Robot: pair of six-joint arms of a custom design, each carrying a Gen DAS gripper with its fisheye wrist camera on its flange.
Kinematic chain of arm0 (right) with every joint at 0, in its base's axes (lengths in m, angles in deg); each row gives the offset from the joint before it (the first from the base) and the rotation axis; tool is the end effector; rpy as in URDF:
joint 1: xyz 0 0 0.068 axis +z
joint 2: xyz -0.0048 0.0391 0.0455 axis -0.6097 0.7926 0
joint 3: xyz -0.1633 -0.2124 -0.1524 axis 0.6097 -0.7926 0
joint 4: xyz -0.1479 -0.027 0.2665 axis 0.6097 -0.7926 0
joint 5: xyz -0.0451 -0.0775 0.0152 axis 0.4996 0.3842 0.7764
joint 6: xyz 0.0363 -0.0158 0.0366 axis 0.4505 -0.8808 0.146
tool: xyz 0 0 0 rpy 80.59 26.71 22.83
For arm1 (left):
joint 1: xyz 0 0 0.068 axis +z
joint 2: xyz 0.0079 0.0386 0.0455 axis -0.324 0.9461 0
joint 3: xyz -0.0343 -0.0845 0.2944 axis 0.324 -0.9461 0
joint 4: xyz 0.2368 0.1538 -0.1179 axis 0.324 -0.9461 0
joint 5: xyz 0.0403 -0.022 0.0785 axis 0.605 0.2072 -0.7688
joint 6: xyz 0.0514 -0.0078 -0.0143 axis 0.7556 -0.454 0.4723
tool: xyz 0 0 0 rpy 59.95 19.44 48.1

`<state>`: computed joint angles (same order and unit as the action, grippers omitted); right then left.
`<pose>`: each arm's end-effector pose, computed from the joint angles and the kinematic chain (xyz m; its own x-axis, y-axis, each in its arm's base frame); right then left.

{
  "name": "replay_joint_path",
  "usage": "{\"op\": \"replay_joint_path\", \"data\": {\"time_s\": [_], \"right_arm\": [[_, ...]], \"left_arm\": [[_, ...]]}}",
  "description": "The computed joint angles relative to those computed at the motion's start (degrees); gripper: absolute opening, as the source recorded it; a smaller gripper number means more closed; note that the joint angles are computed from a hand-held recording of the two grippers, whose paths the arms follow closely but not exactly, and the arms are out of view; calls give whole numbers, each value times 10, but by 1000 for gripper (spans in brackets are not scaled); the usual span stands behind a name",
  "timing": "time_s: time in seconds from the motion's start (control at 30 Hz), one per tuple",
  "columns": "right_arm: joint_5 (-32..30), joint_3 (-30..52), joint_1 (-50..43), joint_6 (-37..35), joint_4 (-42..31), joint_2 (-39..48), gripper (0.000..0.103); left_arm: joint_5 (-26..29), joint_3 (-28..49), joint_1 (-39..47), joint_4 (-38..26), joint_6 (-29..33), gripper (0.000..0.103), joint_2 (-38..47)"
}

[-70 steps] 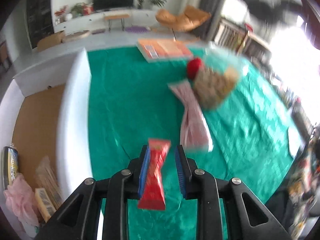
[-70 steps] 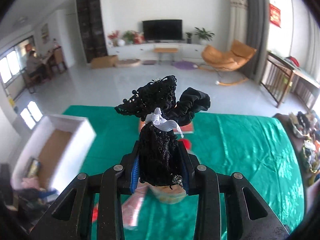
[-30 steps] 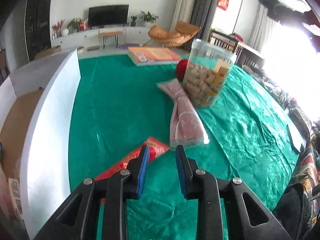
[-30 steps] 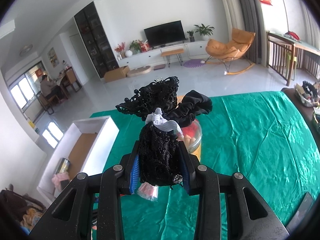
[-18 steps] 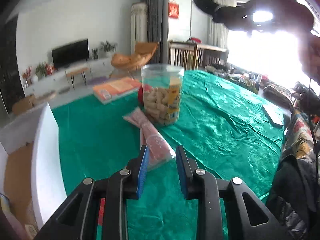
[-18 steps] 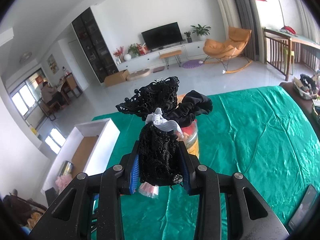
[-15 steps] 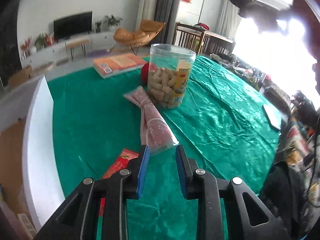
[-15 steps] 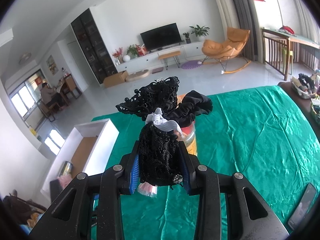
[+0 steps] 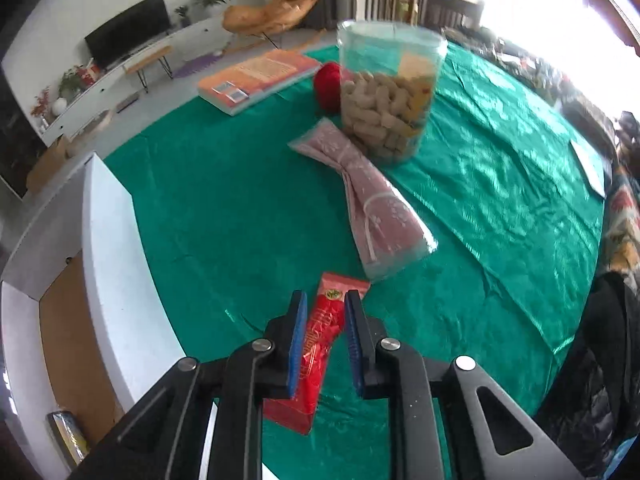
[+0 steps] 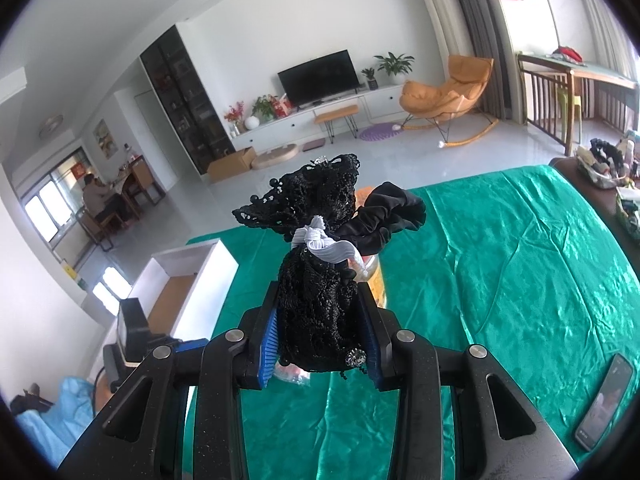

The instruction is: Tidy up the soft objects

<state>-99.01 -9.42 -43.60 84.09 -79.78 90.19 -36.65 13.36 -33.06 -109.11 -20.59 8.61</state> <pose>0.2375 -0.0115 0.3938 -0.6345 0.1539 -0.7575 -0.1411 0.9405 0.3092 0.3236 -0.0853 0.2198 -0.7456 0.5041 -0.4359 0.5409 0.8398 0.0459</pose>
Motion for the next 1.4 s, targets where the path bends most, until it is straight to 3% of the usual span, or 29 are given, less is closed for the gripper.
{"op": "replay_joint_path", "data": {"time_s": [0.1, 0.23, 0.33, 0.47, 0.53, 0.67, 0.97, 1.0, 1.03, 1.07, 1.1, 1.13, 1.17, 1.2, 1.27, 1.4], "right_arm": [[-9, -5, -7, 3, 3, -3, 38], [-10, -7, -9, -4, -1, -5, 38], [-17, -5, -15, -11, -5, -3, 38], [-21, -9, -17, -9, -4, -3, 38], [-24, -10, -18, -9, -4, -3, 38], [-26, -13, -18, -11, -7, -7, 38], [-39, -22, -31, -17, -8, -20, 38], [-39, -23, -32, -19, -9, -21, 38], [-39, -23, -33, -20, -9, -21, 38], [-40, -24, -34, -18, -8, -21, 38], [-42, -24, -35, -15, -5, -19, 38], [-44, -23, -36, -11, -4, -17, 38], [-48, -24, -38, -8, -1, -19, 38], [-51, -27, -38, -4, 2, -22, 38], [-51, -32, -38, -6, 2, -29, 38], [-45, -32, -45, -19, -11, -30, 39]], "left_arm": [[-24, 5, -8, -5, 18, 20, 42], [34, 22, 20, -30, 1, 21, 79], [22, 8, 8, -11, 7, 21, 61], [-34, -16, -22, 35, 43, 21, 28], [-31, -13, -23, 42, 49, 21, 30], [-39, 37, -25, -19, 61, 21, 98], [-69, 93, -19, -51, 50, 33, 164], [-80, 90, -24, -45, 51, 35, 165], [-101, 92, -33, -46, 50, 50, 175], [-124, 76, -39, -17, 33, 59, 165], [-144, 77, -42, -11, 20, 80, 173], [-129, 77, -34, -10, 16, 73, 174], [-58, 107, -10, -57, 21, 54, 189], [-7, 128, 10, -90, 14, 27, 199], [-20, 111, 22, -65, 11, 24, 178], [64, 74, 64, -28, -14, 24, 110]]}}
